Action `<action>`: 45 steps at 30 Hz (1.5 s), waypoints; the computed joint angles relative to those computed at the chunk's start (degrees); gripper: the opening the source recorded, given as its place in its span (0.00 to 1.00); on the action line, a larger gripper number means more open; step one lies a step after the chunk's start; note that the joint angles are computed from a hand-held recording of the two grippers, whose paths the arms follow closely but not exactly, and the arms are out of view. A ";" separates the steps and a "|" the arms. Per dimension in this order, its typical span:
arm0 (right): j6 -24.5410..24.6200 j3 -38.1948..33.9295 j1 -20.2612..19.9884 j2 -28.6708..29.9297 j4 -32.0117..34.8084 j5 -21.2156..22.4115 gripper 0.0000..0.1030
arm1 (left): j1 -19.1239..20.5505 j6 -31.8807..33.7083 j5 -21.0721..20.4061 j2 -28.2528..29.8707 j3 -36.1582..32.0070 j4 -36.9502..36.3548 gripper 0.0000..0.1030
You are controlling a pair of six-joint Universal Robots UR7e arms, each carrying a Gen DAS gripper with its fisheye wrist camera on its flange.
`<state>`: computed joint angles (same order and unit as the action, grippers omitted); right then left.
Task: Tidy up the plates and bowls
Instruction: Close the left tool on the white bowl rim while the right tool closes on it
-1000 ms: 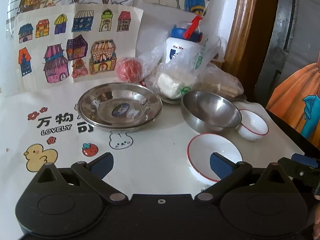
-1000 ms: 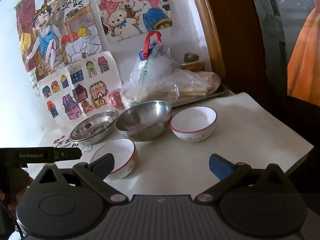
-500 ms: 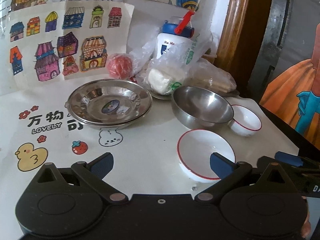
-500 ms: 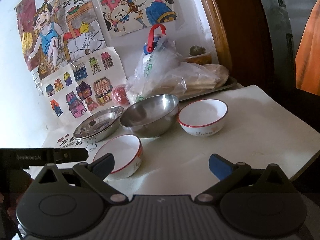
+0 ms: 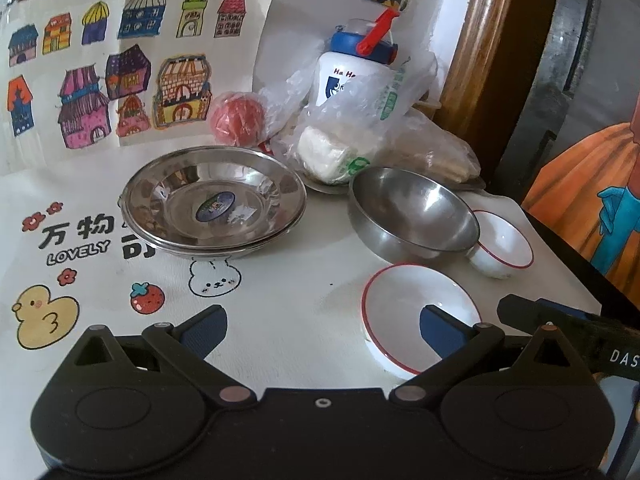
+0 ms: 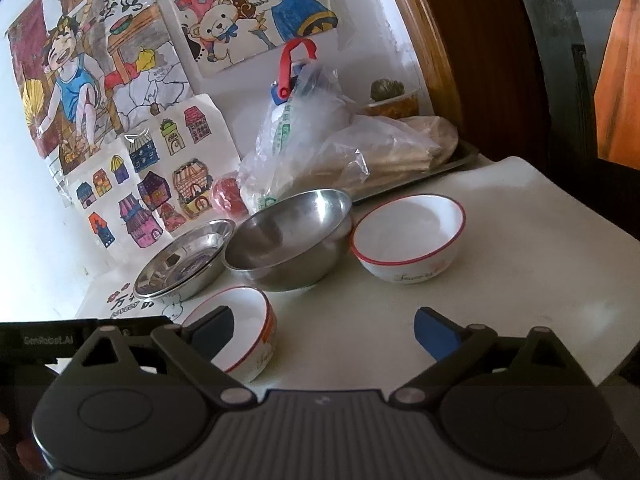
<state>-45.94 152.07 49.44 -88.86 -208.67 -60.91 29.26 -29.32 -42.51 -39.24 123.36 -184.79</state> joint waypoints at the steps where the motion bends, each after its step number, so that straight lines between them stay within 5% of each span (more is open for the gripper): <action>1: 0.14 -0.03 0.04 0.16 -0.14 0.25 0.95 | 0.23 -0.16 -0.32 -0.01 -0.15 0.06 0.99; 6: 0.67 -0.33 0.85 0.83 -0.50 0.03 0.91 | 1.19 0.14 -1.96 0.17 -0.70 -0.54 0.98; 15: 0.03 -1.13 2.44 2.16 1.00 -2.03 0.79 | 2.50 -0.43 -4.40 0.31 -1.85 1.48 0.79; 18: -0.11 -1.48 3.09 2.74 1.55 -2.76 0.74 | 3.07 -0.62 -5.80 0.34 -2.32 2.30 0.64; 19: -0.14 -1.60 3.23 2.85 1.78 -2.95 0.69 | 3.44 -0.63 -6.69 0.20 -2.59 3.02 0.51; 26: -0.20 -1.88 3.24 2.73 3.40 -3.15 0.52 | 4.39 -0.56 -9.67 0.28 -3.32 2.47 0.31; 37: -0.44 -1.89 4.07 3.05 4.19 -3.57 0.40 | 4.31 0.12 -11.14 0.78 -3.39 0.72 0.12; 45: -0.71 -1.86 4.57 2.27 6.63 -3.87 0.27 | 3.36 -0.25 -9.25 1.26 -3.78 2.02 0.10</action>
<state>-46.65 150.20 54.01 -86.59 -202.04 -64.78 32.62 -29.56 -51.76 -37.98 119.58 -182.76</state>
